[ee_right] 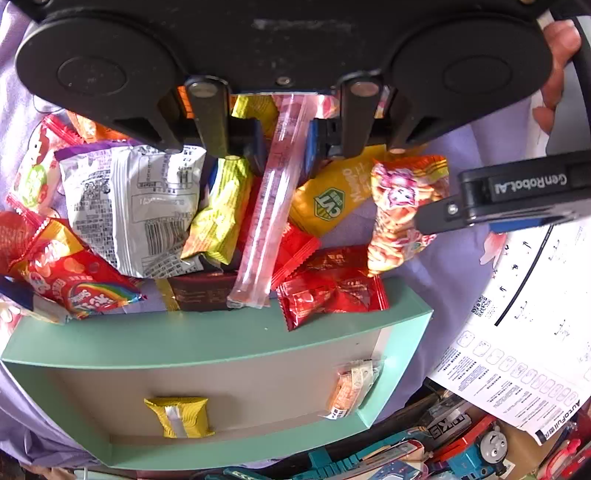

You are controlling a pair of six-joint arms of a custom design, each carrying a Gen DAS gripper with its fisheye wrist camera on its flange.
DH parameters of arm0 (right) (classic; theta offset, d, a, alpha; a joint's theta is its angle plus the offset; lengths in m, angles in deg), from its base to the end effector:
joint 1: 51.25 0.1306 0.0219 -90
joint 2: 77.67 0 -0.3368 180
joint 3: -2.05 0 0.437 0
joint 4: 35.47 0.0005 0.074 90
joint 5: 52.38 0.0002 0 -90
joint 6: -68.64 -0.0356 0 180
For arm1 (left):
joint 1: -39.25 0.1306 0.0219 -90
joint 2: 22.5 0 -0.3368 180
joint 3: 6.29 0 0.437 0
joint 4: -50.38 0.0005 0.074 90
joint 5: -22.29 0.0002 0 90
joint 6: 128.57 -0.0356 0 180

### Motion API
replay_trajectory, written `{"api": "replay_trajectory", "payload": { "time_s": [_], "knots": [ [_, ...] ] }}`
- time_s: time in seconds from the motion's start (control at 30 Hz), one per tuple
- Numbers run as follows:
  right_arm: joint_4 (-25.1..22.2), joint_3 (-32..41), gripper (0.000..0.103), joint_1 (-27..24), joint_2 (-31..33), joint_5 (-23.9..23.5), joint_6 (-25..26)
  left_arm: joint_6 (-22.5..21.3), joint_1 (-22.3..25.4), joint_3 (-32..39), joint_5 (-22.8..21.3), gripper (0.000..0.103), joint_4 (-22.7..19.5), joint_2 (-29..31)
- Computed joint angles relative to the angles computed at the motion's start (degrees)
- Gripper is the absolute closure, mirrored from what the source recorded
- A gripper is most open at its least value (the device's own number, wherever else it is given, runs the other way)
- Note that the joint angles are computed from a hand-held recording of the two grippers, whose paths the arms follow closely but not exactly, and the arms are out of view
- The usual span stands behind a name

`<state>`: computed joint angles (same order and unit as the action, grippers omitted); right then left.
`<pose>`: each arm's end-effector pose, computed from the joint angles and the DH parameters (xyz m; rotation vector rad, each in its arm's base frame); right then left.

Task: Organize snacks
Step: 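Grasp the pink jelly stick with the right gripper, then grasp the orange chip bag with the left gripper while right gripper holds the jelly stick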

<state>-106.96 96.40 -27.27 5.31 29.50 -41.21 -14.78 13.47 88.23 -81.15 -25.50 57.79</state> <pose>0.4216 0.1925 0.4562 -0.1470 2.6718 0.4426 0.3997 -0.1844 0.4743 -0.0322 2.5980 0.0028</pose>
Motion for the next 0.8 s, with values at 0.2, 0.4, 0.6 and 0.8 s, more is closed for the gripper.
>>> {"api": "replay_trajectory", "payload": {
  "time_s": [0.2,0.4,0.6,0.8],
  "knots": [
    [0.68,-1.08,0.084,-0.91,-0.48,-1.84,-1.16,-0.95,-1.30,0.39,0.61,0.000,-0.27,2.39],
    [-0.52,0.41,0.084,-0.98,0.37,-1.44,-2.93,1.11,1.31,-1.60,4.43,0.033,-1.24,1.37],
    [0.22,1.47,0.083,-0.61,1.92,-0.69,-2.49,2.06,2.96,-2.64,4.31,0.028,-1.76,0.69],
    [1.69,1.13,0.083,-0.82,2.14,-1.28,-3.40,0.93,2.15,-2.21,1.69,0.034,-0.98,1.77]
  ]
}}
